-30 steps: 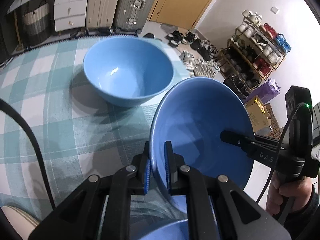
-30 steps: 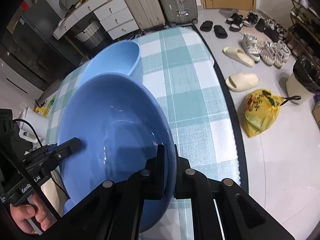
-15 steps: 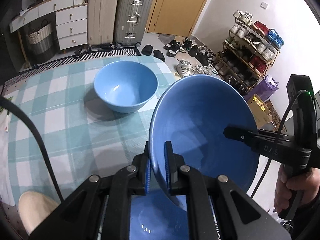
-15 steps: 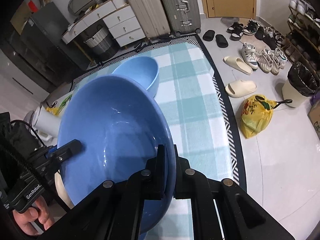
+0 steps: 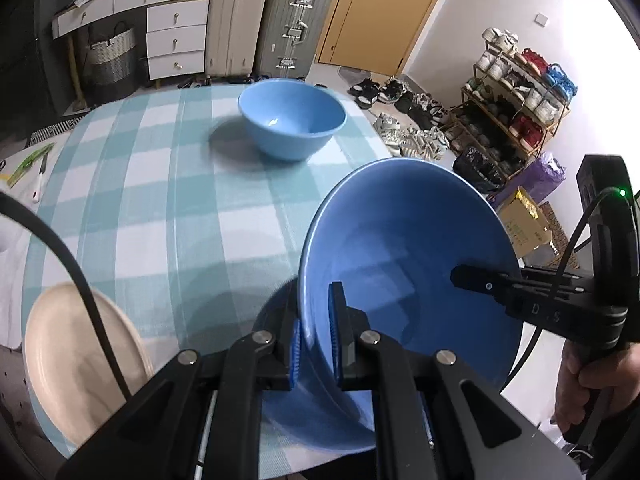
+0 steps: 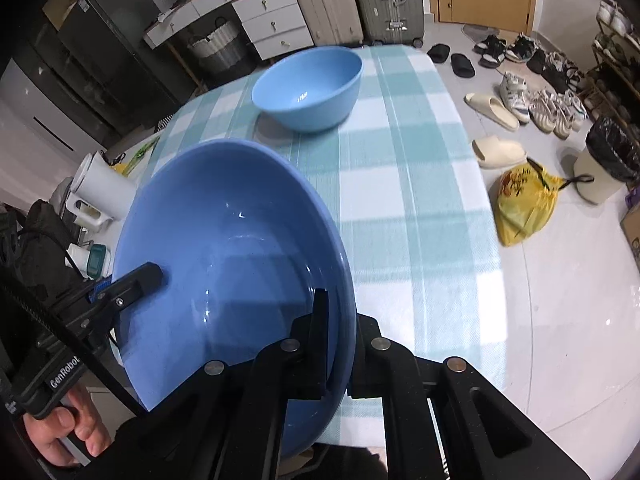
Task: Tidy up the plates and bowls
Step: 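Lift and carry the blue bowl with both tools toward the cream plates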
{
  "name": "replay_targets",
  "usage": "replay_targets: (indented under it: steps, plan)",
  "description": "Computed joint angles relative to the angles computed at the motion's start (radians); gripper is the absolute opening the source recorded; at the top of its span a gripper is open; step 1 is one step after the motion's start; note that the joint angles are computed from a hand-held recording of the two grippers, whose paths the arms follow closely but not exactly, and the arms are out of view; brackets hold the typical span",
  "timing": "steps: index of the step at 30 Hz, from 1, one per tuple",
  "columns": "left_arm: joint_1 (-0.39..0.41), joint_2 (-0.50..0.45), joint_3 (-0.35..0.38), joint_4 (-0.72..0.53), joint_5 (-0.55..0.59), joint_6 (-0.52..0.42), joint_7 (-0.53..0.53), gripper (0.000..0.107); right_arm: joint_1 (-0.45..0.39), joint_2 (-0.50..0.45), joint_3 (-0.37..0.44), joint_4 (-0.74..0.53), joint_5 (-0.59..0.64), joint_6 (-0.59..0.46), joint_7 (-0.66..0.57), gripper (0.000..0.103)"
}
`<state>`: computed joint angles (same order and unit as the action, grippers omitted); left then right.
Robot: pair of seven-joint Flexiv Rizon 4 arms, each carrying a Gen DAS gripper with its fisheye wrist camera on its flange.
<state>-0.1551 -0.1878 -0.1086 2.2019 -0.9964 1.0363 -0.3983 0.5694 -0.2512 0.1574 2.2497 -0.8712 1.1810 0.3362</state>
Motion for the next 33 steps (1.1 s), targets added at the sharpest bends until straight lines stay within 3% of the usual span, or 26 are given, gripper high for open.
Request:
replay_targets:
  steps: [10,14,22,29,33]
  plan:
    - [-0.013,0.01,0.001,0.074,-0.105,0.068,0.114,0.009,0.031,-0.06,-0.021,-0.014,-0.029,0.03,0.044,0.006]
    - [0.005,-0.019,0.012,0.059,-0.046,0.02,0.076,0.009,0.035,-0.076,-0.017,-0.028,0.014,0.011,0.012,0.006]
    - [0.018,-0.027,0.004,0.066,0.015,0.036,0.061,0.009,0.05,-0.089,-0.031,-0.036,0.021,0.002,-0.001,0.006]
    - [0.02,-0.019,0.003,0.081,0.011,0.075,0.092,0.009,0.094,-0.118,0.013,-0.129,0.088,-0.218,-0.146,0.008]
    - [0.043,-0.03,0.012,0.065,0.063,0.022,0.058,0.009,0.123,-0.144,0.027,-0.184,0.116,-0.338,-0.218,0.012]
